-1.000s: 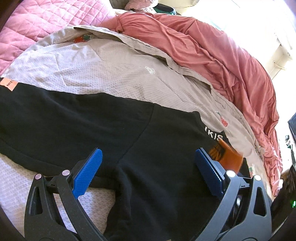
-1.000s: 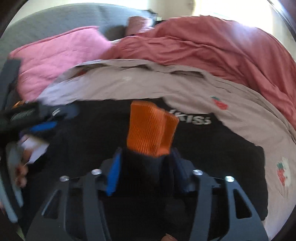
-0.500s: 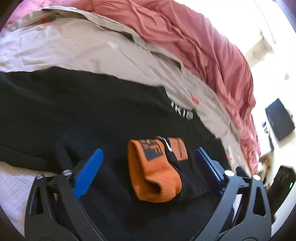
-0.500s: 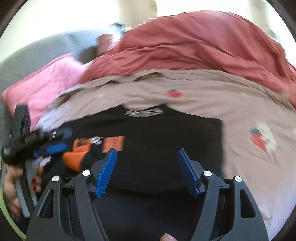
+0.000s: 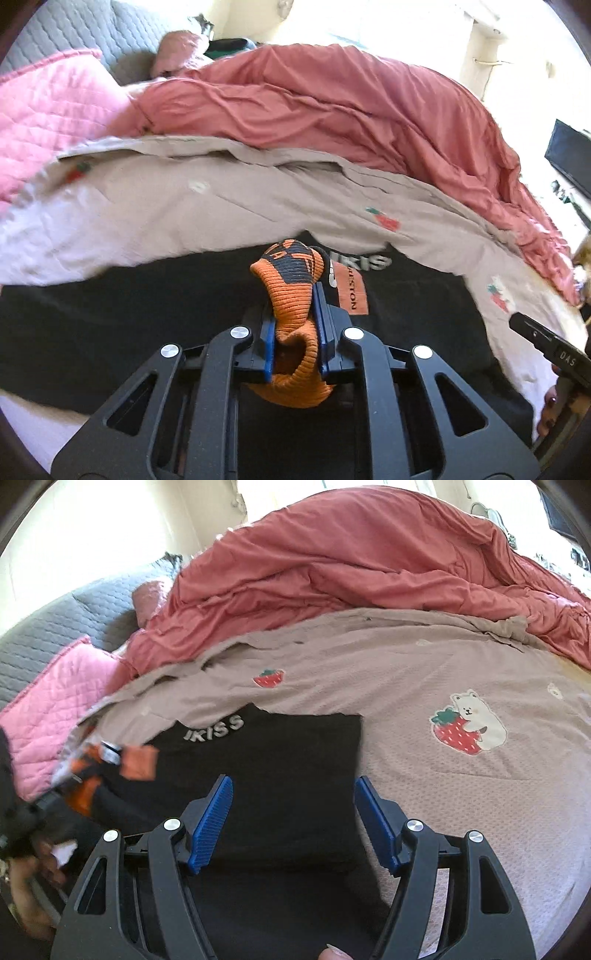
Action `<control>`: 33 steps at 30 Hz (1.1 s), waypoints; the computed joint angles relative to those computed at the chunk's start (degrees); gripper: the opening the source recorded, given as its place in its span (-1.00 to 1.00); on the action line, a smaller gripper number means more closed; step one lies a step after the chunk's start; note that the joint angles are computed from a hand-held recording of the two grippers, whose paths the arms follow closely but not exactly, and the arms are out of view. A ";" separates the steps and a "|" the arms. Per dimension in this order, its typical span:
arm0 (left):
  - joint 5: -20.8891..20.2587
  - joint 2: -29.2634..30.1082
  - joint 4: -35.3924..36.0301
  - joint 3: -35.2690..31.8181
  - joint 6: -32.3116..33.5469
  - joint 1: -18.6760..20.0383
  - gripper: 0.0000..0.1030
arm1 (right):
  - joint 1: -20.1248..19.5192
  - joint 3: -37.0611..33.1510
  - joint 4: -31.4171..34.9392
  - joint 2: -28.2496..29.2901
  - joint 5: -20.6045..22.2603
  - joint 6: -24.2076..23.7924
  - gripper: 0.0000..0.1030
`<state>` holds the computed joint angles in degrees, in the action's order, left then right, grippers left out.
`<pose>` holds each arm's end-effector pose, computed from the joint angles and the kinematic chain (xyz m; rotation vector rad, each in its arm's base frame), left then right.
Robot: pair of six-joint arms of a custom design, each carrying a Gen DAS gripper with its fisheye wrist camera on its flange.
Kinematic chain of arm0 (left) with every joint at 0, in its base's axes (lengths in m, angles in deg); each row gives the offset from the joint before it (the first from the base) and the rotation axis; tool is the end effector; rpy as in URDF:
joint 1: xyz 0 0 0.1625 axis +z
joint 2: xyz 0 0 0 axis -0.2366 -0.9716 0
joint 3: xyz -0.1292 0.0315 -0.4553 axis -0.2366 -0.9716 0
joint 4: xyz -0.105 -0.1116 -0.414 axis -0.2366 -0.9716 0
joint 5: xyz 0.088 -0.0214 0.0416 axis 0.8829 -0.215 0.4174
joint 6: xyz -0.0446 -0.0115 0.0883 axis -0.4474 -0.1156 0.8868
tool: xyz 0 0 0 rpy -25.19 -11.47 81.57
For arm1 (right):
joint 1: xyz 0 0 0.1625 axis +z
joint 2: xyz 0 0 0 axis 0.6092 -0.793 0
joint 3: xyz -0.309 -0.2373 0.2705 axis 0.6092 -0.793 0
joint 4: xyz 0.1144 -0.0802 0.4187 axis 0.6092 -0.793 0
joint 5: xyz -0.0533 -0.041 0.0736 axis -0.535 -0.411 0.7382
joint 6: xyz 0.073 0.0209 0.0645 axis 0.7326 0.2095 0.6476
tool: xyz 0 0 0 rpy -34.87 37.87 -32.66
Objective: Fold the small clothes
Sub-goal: 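Close the left tool on the cuff while the right tool opens and releases it, then lay the cuff onto the shirt back and open the left tool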
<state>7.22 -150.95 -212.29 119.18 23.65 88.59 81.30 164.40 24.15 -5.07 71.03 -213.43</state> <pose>0.0249 -0.5489 0.3037 0.7106 2.5188 -0.8987 0.2960 -0.4301 -0.0212 -0.0144 -2.2241 1.1778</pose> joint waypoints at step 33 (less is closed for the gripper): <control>1.90 -1.34 7.20 -2.52 -4.70 3.94 -0.37 | -2.64 -14.45 17.40 10.29 4.07 -2.24 0.33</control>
<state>9.12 -152.28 -205.09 116.66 18.95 92.53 78.65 149.95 41.55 5.21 75.09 -215.67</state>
